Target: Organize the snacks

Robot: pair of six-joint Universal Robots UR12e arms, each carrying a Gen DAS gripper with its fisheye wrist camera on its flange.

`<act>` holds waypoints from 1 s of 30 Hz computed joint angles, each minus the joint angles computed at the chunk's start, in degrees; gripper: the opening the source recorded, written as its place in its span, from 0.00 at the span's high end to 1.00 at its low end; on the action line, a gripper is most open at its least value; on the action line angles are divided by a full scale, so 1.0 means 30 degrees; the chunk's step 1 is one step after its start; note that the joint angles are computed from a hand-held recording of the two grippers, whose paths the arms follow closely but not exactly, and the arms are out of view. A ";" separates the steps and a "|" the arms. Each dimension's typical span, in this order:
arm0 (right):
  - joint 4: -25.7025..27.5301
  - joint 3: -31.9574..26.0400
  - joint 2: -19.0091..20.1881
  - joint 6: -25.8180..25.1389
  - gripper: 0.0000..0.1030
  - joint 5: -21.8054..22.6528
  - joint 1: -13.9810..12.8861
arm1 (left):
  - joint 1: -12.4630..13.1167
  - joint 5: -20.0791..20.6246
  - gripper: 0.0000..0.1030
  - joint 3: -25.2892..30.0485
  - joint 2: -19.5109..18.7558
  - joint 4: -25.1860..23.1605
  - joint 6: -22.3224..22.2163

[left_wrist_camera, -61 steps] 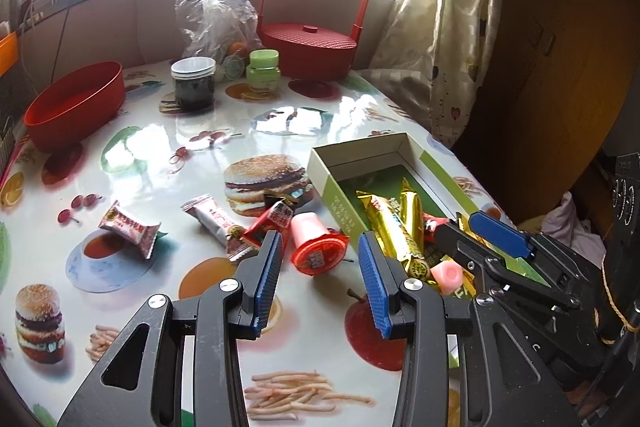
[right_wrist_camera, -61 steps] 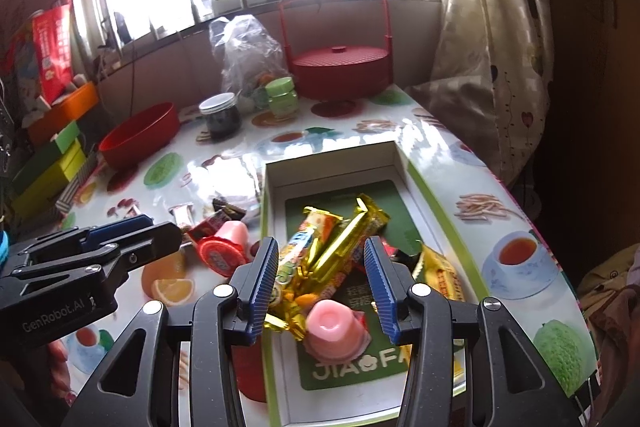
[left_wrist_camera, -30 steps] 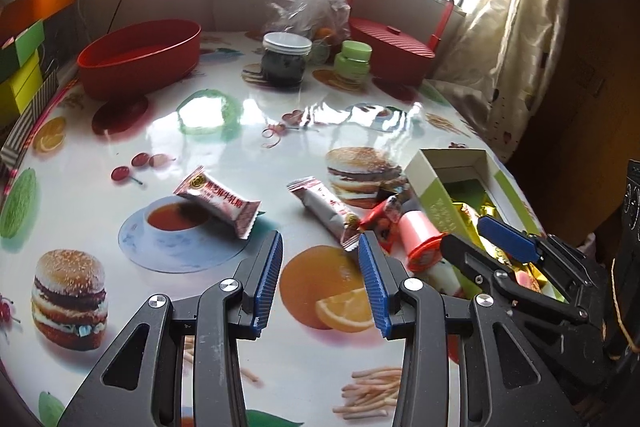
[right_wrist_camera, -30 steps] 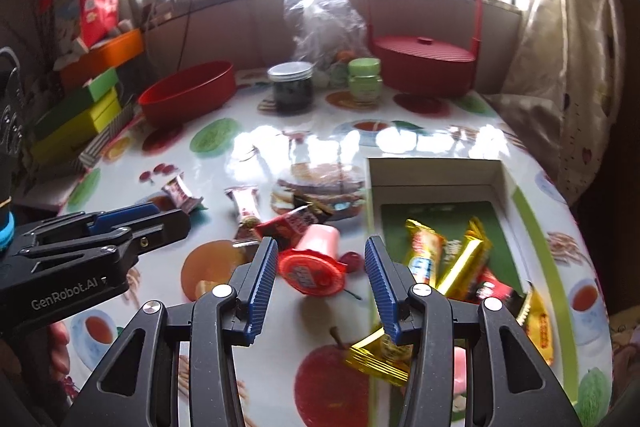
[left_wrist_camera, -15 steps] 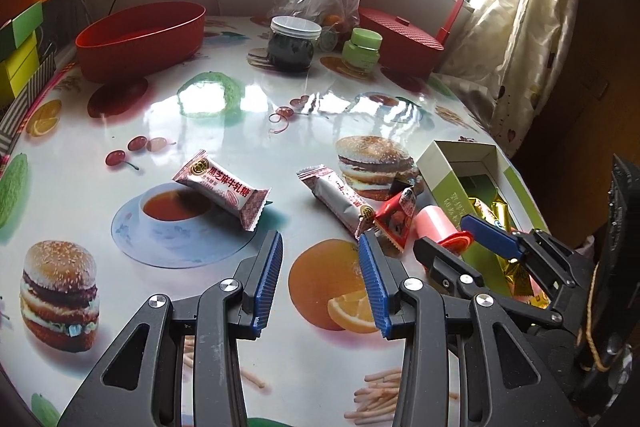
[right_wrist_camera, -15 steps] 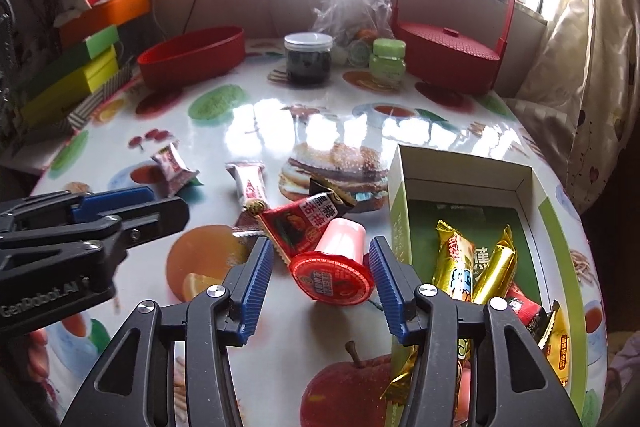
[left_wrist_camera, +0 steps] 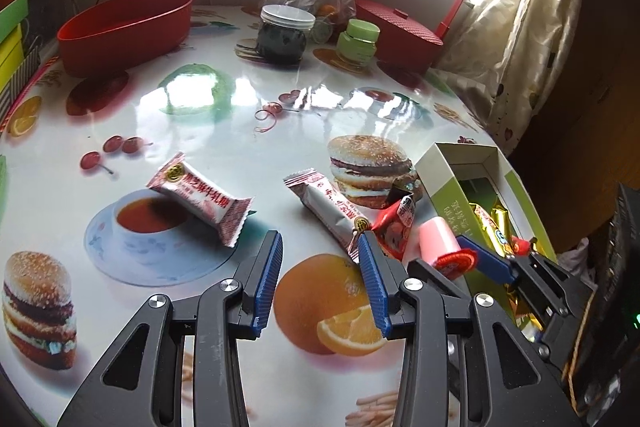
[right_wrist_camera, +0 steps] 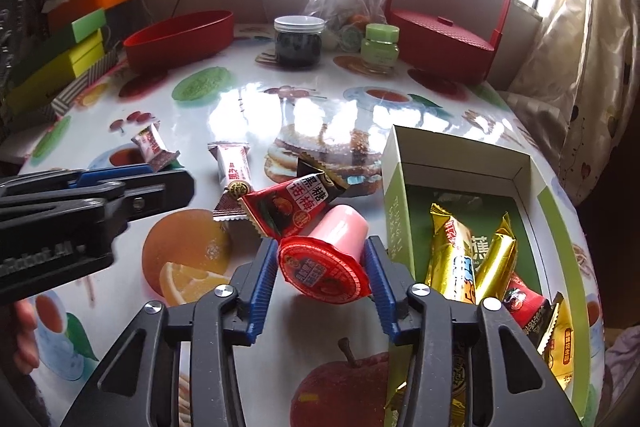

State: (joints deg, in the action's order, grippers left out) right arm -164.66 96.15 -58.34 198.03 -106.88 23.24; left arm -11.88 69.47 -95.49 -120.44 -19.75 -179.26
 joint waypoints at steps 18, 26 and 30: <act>-0.1423 0.1075 -0.0600 0.0477 0.59 0.1872 -0.0264 | -0.0560 0.0958 0.60 0.1970 -0.1212 -0.1481 0.0636; -0.1300 0.1308 -0.0787 0.0869 0.59 0.2253 -0.0276 | -0.0838 0.1817 0.60 0.2164 -0.1372 -0.1664 0.1047; -0.1360 0.1395 -0.0850 0.0902 0.59 0.2342 -0.0277 | -0.1007 0.2821 0.60 0.2097 -0.1299 -0.1665 0.1464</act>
